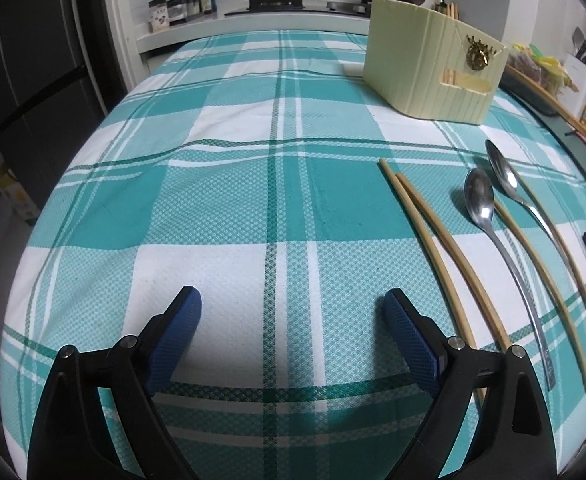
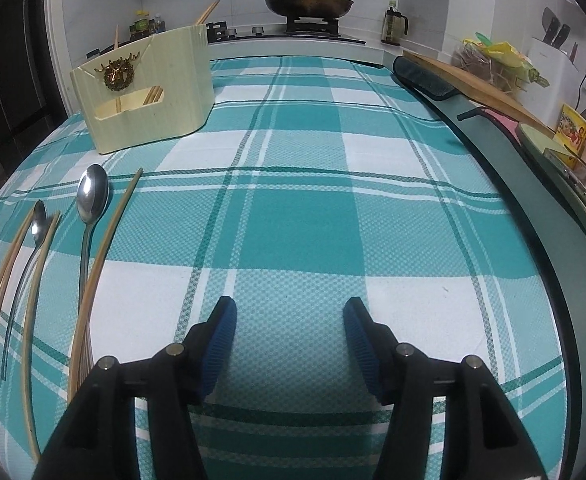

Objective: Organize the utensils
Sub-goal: 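Move both open tools back over the remaining spoons and chopsticks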

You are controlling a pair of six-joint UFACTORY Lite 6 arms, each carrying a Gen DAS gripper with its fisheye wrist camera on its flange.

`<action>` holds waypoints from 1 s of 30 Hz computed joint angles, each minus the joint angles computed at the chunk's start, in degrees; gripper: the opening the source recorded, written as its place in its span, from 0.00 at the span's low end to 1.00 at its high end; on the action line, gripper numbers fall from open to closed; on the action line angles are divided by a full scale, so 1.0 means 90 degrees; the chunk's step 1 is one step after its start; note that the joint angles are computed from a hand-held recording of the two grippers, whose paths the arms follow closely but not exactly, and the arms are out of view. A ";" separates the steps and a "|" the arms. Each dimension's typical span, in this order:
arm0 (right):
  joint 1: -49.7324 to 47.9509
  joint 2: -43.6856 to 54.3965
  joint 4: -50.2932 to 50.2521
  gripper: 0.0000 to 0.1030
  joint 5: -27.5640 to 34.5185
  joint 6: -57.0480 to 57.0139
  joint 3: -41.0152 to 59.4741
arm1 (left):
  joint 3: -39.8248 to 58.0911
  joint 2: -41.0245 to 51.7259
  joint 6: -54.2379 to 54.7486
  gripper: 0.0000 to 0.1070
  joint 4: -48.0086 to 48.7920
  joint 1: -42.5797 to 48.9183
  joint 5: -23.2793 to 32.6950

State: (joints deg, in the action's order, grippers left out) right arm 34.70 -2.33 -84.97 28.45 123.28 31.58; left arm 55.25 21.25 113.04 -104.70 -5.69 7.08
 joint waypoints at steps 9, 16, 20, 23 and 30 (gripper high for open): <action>-0.0001 -0.0001 -0.0025 0.56 -0.0010 0.0027 -0.0005 | 0.0009 0.0015 0.0050 0.89 -0.0073 -0.0015 -0.0043; 0.0006 0.0003 -0.0015 0.56 -0.0004 0.0019 0.0002 | 0.0023 0.0031 -0.0015 0.90 -0.0035 -0.0016 -0.0061; -0.0002 -0.0005 -0.0022 0.56 -0.0008 0.0019 -0.0006 | 0.0021 0.0028 -0.0030 0.90 -0.0022 -0.0016 -0.0062; 0.0014 0.0005 -0.0008 0.56 0.0000 0.0018 0.0006 | 0.0022 0.0025 -0.0077 0.90 0.0027 -0.0013 -0.0059; 0.0009 -0.0008 0.0002 0.56 -0.0003 -0.0001 0.0002 | 0.0025 0.0015 -0.0212 0.90 0.0154 -0.0017 -0.0067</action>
